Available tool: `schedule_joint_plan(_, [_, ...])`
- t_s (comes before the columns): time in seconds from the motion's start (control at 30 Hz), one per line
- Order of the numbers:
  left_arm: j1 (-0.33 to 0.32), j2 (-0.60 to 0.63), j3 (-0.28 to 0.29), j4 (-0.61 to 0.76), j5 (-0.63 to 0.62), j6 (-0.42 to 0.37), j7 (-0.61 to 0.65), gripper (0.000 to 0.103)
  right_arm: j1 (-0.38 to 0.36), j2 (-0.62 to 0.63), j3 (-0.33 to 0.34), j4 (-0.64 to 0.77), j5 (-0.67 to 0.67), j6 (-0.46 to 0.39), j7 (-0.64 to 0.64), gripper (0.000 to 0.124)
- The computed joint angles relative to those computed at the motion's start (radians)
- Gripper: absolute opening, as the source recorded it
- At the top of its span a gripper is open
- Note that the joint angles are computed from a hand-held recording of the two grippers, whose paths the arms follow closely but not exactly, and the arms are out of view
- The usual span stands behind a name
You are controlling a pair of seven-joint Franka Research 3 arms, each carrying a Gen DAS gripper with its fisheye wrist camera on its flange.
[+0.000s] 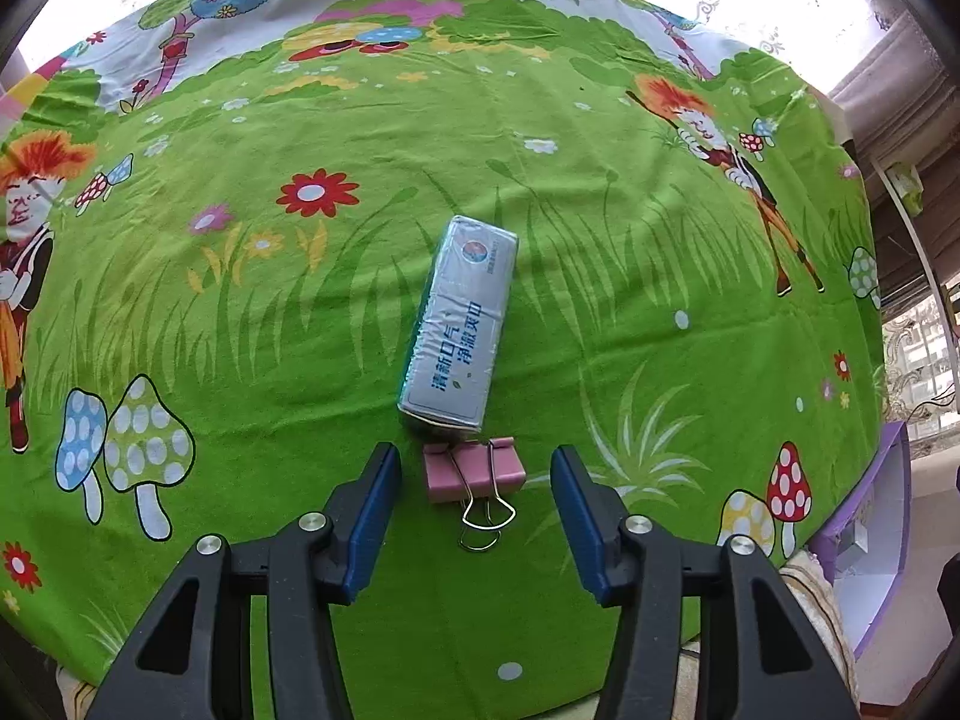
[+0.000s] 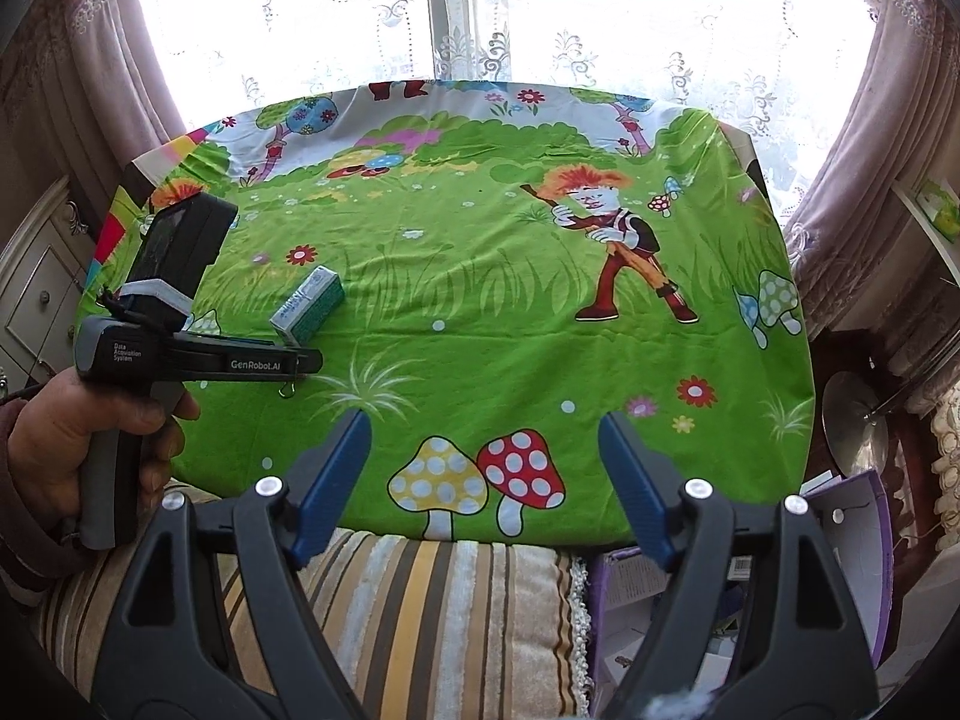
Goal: Organize rigid objects
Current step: 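Grasp the pink binder clip with the left tool while the right tool grasps the white tissue pack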
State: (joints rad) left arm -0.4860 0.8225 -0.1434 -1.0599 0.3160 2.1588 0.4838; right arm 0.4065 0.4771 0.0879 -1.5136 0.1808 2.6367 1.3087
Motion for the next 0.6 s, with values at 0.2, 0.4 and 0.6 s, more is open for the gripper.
schedule_joint_plan(0.2, [0.002,-0.014,0.004,-0.032,0.015,0.025,0.008,0.035,0.019,0.049,-0.006,0.069,-0.028,-0.039,-0.006,0.084])
schedule_joint_plan(0.4, [0.029,-0.151,-0.01,-0.255,0.015,0.141,-0.044,0.035,0.024,0.123,0.018,0.174,-0.025,-0.098,-0.077,0.089])
schedule_joint_plan(0.6, [0.033,-0.268,-0.005,-0.413,0.067,0.228,-0.139,0.035,0.042,0.245,0.046,0.352,-0.027,-0.21,-0.231,0.09])
